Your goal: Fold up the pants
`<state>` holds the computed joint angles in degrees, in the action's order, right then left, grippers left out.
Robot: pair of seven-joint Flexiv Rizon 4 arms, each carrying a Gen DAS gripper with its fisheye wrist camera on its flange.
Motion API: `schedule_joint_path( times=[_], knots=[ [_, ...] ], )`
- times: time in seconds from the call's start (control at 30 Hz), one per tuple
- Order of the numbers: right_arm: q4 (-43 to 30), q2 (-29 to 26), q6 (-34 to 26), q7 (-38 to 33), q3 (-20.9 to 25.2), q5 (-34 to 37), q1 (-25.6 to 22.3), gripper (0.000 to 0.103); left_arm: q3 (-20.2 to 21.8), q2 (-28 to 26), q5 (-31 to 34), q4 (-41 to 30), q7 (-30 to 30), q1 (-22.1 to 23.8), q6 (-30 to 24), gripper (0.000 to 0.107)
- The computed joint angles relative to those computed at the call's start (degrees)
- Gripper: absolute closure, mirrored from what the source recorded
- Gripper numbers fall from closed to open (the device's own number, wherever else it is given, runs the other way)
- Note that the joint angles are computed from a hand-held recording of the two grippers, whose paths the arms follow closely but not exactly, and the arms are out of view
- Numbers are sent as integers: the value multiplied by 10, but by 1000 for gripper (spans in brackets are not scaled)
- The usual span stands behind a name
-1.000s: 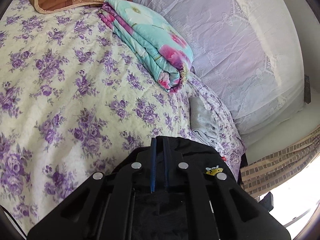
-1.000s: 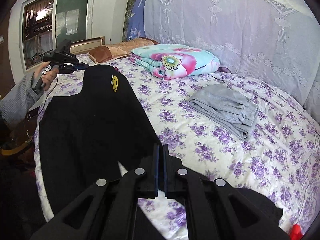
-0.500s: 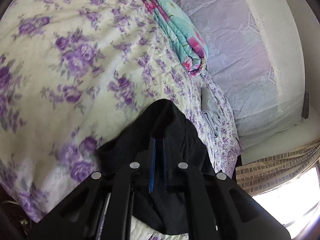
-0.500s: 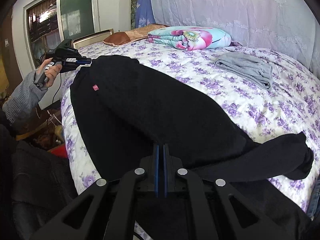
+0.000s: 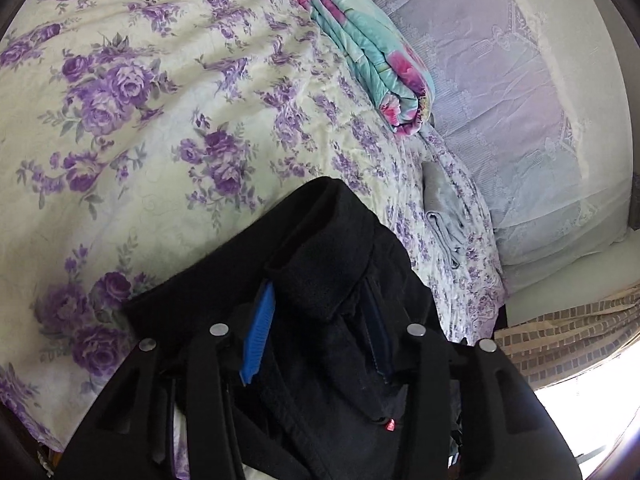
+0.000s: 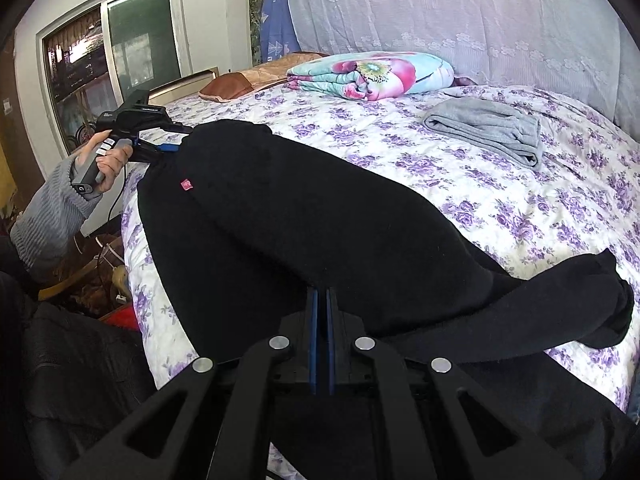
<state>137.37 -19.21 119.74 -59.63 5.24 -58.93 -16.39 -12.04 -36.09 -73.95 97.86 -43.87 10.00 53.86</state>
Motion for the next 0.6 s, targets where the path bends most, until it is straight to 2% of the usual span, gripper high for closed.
schedule_joint_path(
  times=[0.07, 0.13, 0.3, 0.33, 0.43, 0.6],
  knots=[
    [1, 4, -4, -8, -2, 13, 7, 99, 3, 0, 6, -5, -2, -1, 6, 90],
    [5, 13, -9, -30, -4, 40, 21, 99, -7, 4, -13, -8, 6, 13, -14, 98],
    [11, 51, -1, -69, 2, 80, 34, 99, -3, 53, -95, 15, 77, 18, -38, 99],
    [11, 56, 7, -53, 6, 55, 22, 99, 3, 65, -110, 23, 93, 16, -43, 99],
    [6, 62, 31, 37, -4, -78, -15, 99, 30, 90, -123, 49, 122, 4, -49, 99],
    [30, 52, 12, 82, -41, -176, 4, 99, 56, 61, -85, 77, 84, 4, -55, 99]
  ],
)
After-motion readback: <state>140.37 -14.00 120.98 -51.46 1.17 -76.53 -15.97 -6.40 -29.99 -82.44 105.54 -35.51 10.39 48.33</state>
